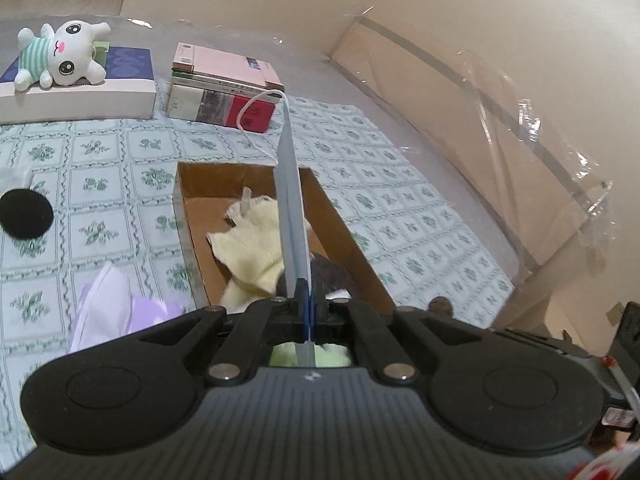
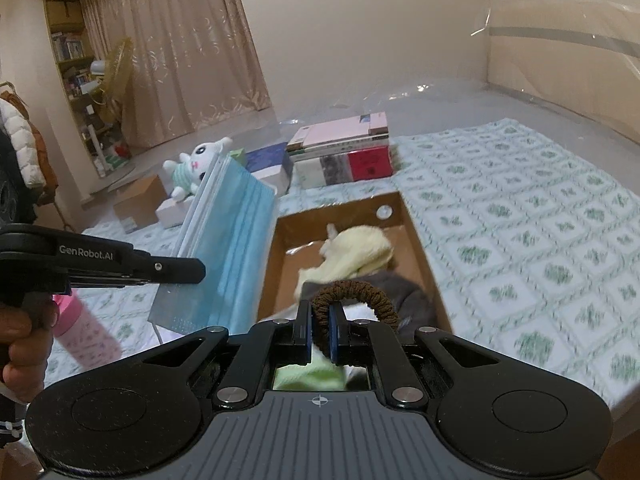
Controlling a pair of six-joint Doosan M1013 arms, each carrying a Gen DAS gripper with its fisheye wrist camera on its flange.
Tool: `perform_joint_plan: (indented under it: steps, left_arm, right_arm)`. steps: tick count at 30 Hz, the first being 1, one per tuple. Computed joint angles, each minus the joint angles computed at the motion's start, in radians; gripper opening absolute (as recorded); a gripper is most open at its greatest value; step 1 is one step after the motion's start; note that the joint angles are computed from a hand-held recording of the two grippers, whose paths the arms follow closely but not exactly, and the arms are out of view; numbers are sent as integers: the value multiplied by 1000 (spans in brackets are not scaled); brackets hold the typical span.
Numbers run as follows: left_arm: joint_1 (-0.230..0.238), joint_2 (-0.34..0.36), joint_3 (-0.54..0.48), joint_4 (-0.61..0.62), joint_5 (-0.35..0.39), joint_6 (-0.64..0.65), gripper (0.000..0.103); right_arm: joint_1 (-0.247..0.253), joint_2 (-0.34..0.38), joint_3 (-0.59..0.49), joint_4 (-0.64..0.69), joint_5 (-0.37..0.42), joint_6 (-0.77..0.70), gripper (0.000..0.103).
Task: Organize soft objects
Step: 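Carry the mask with the left gripper while the right gripper carries the hair tie over the box, then open both grippers releasing the mask and hair tie into the box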
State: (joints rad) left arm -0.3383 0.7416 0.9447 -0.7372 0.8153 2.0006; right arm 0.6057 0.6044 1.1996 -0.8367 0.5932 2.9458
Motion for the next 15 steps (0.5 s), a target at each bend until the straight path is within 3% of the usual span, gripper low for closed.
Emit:
perform_joint_plan:
  steps: [7,15]
  left_arm:
    - [-22,103,-176,184,25,-102,0]
    - [-45,246,-386,341,187,-188,0]
  right_arm:
    - [-48,47,-63,59,-6,-111,8]
    - [-89,112,-129,152,-14,-230,8]
